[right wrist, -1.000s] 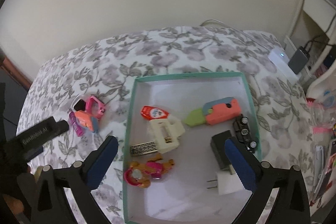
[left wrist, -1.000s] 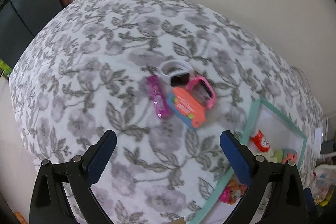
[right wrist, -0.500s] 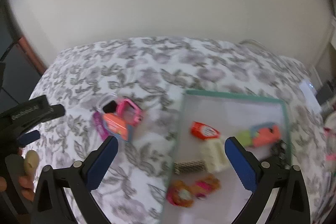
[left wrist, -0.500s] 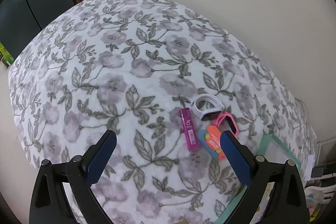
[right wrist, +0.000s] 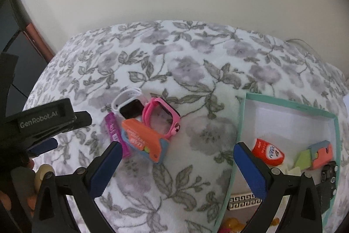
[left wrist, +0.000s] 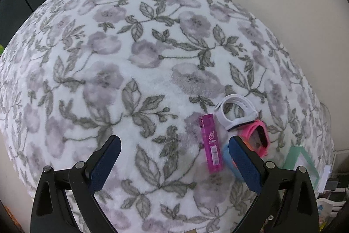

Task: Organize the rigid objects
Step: 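Grasp the purple lighter with the left gripper, then grasp the orange-and-blue toy phone with the right gripper while the left gripper holds the lighter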

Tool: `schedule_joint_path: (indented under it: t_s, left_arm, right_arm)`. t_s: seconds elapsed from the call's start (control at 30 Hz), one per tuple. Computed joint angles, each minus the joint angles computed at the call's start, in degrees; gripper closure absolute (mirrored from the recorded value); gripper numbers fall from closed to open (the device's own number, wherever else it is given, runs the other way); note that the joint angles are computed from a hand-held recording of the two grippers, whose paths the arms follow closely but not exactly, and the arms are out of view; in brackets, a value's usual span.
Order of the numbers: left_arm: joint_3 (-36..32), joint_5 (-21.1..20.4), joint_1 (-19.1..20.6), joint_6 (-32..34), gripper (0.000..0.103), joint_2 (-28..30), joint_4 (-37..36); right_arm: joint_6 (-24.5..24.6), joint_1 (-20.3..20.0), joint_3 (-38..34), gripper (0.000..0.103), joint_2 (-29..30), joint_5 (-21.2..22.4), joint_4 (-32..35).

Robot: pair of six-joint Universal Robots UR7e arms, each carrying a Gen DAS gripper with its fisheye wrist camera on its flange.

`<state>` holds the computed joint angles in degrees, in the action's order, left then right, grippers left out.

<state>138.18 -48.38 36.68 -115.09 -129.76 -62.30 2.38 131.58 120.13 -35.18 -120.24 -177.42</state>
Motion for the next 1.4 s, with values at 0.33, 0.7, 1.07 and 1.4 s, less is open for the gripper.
schedule_joint_path:
  t_s: [0.33,0.7,1.07,1.4]
  left_arm:
    - [3.6,4.3,7.2,9.4,0.004,4.5,-11.7]
    - [4.6,6.0,11.8,14.0,0.016,9.7,-18.0]
    - [2.2,3.9,9.9,15.0,0.066,8.7,-13.0]
    - [0.9,0.4,6.5,10.0,0.083,4.7,-4.2]
  right_arm:
    - [-0.7,-0.8,-1.4,0.000,2.3,0.0,-1.7]
    - [0.0,-1.3,-1.2,0.001,2.2,-0.7,-1.3]
    - [0.4,-1.6,-0.9,0.001,1.9,0.0,-1.4]
    - [-5.3,0.2,-1.7,0.002,4.4,-0.7,-3.4]
